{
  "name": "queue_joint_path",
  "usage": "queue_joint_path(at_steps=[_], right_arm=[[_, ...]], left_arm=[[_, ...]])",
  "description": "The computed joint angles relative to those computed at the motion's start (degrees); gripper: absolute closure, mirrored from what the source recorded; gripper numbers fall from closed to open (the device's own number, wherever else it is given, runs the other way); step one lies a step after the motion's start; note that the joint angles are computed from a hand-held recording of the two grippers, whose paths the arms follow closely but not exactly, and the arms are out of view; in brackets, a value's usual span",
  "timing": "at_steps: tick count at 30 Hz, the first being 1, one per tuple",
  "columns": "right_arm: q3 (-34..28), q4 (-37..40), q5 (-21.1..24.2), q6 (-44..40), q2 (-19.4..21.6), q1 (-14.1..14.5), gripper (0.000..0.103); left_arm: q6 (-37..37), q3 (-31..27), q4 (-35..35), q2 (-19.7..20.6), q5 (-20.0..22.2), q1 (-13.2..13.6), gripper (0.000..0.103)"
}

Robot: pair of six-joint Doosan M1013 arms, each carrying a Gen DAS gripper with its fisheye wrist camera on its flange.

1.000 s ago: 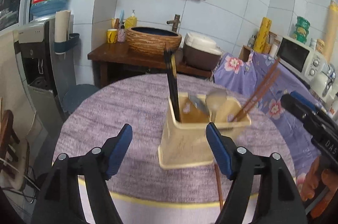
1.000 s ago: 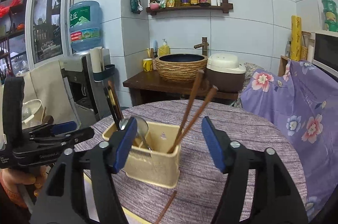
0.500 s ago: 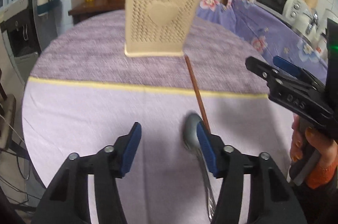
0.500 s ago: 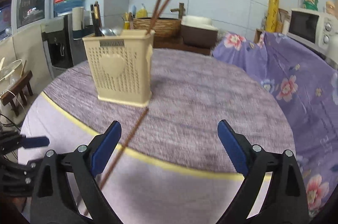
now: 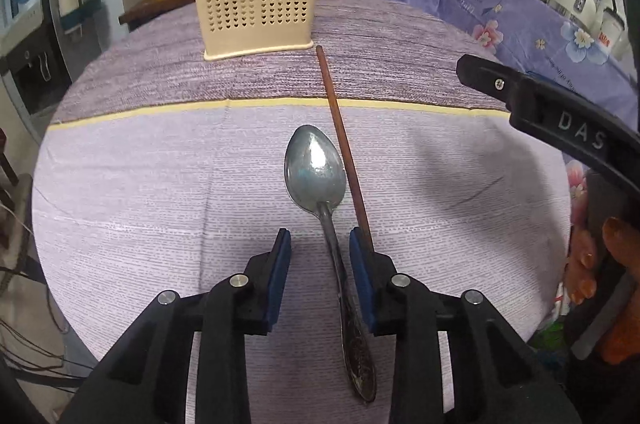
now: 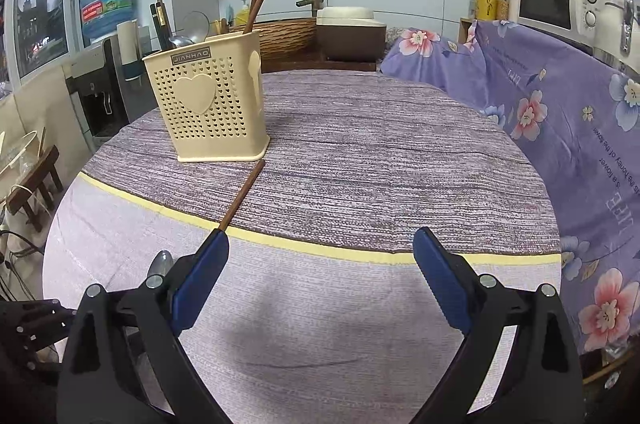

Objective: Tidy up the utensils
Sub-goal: 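Move the left tool to a silver spoon while the right tool approaches the last brown chopstick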

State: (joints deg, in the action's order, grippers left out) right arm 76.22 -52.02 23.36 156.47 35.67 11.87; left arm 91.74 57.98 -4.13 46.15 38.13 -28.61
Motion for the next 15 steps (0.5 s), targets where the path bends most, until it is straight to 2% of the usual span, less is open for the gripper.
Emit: queue_joint_path(at_steps=[3,5,11,15], right_arm=[[-0.10,0.93,-0.01,-0.50,0.03,0.06,0.011],[-0.12,0.96,0.08,-0.57,0.06,0.09,0.011],[-0.33,2.90,0.23,-2.38,0.33,0.09,0.011],[-0.89,6.16,0.32,-5.40,0.72,-0.02,0.011]], left_arm=[[-3.57,-0.20,6.13,0.28,-0.95,-0.73,0.088],[-4.11,-0.53,7.36,0.55,-1.15,-0.81,0.093],[-4.12,-3.88,6.77,2.46,0.00,0.50,0.096],[-5.34,-9.51,6.04,5.44,2.82,1.95,0.096]])
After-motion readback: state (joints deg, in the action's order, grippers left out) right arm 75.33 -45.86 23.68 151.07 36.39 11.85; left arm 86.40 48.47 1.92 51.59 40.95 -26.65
